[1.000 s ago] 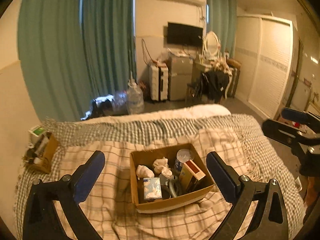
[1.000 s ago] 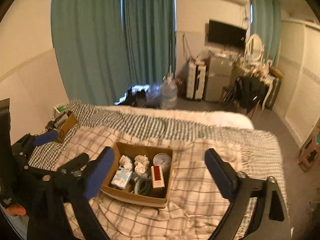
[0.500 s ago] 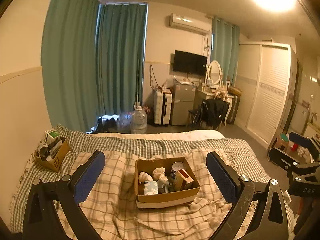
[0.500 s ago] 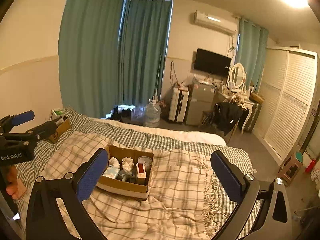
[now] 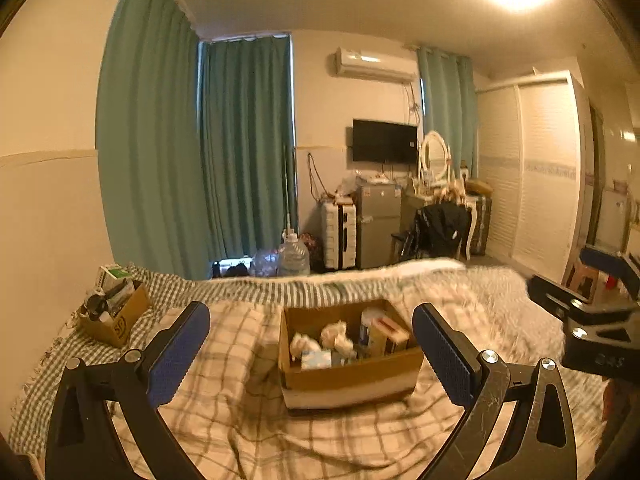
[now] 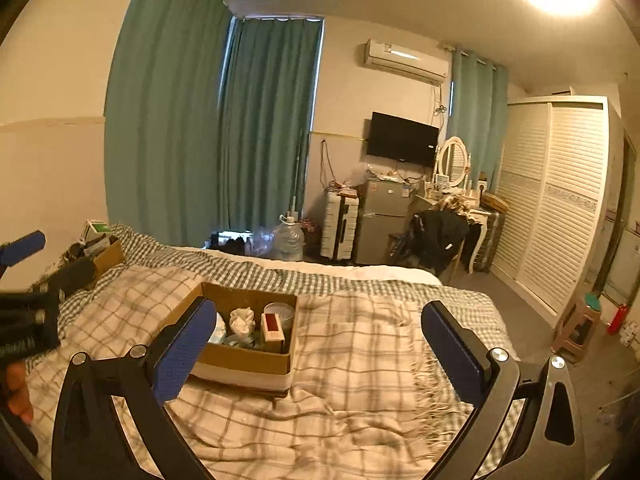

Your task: Organize objects

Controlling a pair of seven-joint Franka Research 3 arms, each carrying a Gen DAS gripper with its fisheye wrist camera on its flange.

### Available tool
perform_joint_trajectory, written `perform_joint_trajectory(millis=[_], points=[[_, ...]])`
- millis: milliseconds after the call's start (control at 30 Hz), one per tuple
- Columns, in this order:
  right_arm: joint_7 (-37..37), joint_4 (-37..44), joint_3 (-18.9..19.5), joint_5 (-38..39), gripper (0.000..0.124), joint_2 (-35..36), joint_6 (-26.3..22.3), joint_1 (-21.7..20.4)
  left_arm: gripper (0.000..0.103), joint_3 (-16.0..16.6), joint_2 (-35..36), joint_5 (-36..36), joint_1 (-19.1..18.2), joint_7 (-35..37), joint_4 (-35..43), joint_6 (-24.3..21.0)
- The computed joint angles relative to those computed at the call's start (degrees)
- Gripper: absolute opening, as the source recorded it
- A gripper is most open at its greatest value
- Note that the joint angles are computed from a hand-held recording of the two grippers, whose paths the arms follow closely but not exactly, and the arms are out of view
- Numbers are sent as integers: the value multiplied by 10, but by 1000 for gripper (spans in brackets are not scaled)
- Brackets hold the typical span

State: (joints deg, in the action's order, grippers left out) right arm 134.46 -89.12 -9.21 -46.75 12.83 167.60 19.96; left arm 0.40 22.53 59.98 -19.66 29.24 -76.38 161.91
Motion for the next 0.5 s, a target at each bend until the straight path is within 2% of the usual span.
perform_joint_trajectory(millis=[133, 267, 367, 500], points=[[-10, -3, -11, 8, 103, 35, 23, 2, 103, 2, 6, 13, -7, -21, -25, -6], [-66, -10, -7, 67, 103, 55, 32, 0, 103, -3, 20, -1, -6, -21, -26, -12], [-68, -12, -33, 73, 103, 62, 33, 19, 103, 0, 23, -6, -9, -23, -26, -18], [-82, -25, -43, 108, 103, 58, 52, 24, 103, -4, 26, -20, -8, -11, -24, -29]])
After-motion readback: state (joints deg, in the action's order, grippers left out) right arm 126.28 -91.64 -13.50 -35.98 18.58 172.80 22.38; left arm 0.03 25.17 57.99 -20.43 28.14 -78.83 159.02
